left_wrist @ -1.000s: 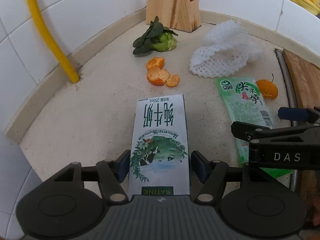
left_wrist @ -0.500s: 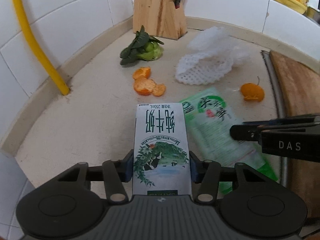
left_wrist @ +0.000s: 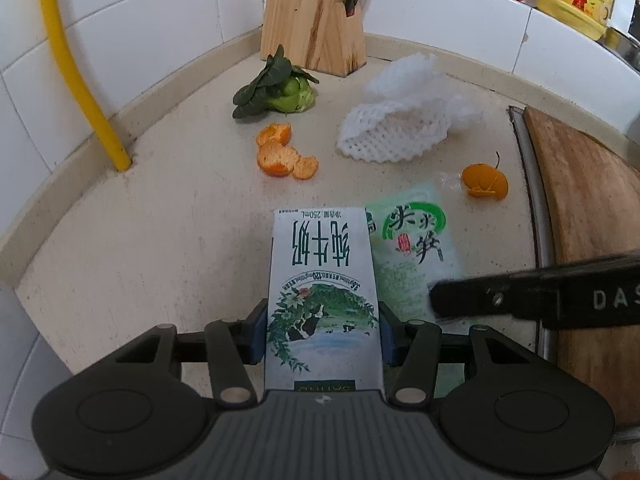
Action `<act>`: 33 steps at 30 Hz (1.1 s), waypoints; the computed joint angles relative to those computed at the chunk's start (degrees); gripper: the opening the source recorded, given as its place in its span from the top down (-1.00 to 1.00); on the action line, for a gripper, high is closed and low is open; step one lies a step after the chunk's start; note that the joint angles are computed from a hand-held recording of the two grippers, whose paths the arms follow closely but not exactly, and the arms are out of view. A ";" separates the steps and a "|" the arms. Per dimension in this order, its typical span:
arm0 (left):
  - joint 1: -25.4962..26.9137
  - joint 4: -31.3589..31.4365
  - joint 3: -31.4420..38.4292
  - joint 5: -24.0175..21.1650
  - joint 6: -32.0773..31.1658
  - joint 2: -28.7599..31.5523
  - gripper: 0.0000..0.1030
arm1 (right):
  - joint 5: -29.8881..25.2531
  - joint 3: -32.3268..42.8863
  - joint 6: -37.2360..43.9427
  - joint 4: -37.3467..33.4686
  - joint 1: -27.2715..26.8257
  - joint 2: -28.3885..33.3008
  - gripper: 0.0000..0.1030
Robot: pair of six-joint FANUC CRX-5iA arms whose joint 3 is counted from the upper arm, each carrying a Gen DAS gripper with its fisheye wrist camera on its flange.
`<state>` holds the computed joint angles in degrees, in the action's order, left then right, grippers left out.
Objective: Collect trash
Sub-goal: 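Lift the milk carton with the left tool while the right tool grasps the green packet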
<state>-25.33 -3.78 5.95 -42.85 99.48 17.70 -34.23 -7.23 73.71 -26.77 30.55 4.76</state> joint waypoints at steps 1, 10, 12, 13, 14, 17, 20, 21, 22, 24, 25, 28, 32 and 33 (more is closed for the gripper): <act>0.21 0.60 -0.66 0.67 -0.23 -0.23 0.09 | -0.71 0.80 2.61 -3.13 -0.87 0.35 0.57; 1.88 4.36 -2.21 2.15 -2.40 0.13 0.05 | -1.86 4.92 4.64 -7.85 -2.16 4.94 0.27; 1.71 3.03 -1.97 2.70 -1.51 0.32 0.03 | -1.63 4.95 4.48 -8.22 -2.20 5.19 0.31; 1.75 3.09 -2.53 3.67 -1.72 0.15 0.02 | -1.37 4.46 4.51 -7.90 -2.10 4.98 0.31; 1.63 2.71 -2.86 4.53 -2.43 0.09 0.00 | -1.27 4.40 3.83 -6.41 -1.51 4.92 0.33; 0.80 0.21 -1.35 3.50 -2.06 0.75 -0.04 | -3.91 5.66 2.53 -4.84 -1.58 5.74 0.67; 1.02 1.00 -0.48 2.27 -2.14 1.23 0.00 | -4.87 5.75 3.46 -7.68 -2.88 5.50 0.79; 1.36 2.17 -0.62 2.22 -2.36 1.18 0.08 | -4.90 5.53 4.32 -8.97 -3.27 5.18 0.82; 1.62 3.34 -1.03 2.39 -2.70 0.95 0.09 | -4.98 5.29 5.17 -10.20 -3.63 4.83 0.85; 1.85 4.56 -1.37 2.24 -3.44 0.77 0.09 | -4.91 4.94 6.31 -12.26 -4.17 4.19 0.89; 1.66 3.94 -1.33 2.15 -2.95 0.67 0.09 | -4.49 4.60 6.52 -12.54 -4.17 3.74 0.89; 1.50 3.28 -2.02 2.84 -1.49 -0.21 0.09 | -2.80 3.15 5.98 -11.94 -3.90 1.94 0.92; 2.42 5.36 -4.24 5.88 -1.97 -2.37 0.10 | -1.07 1.86 5.28 -11.14 -3.83 -0.08 0.93; 2.58 5.62 -4.51 6.33 -1.99 -2.73 0.10 | -0.69 1.63 5.03 -10.84 -3.78 -0.51 0.93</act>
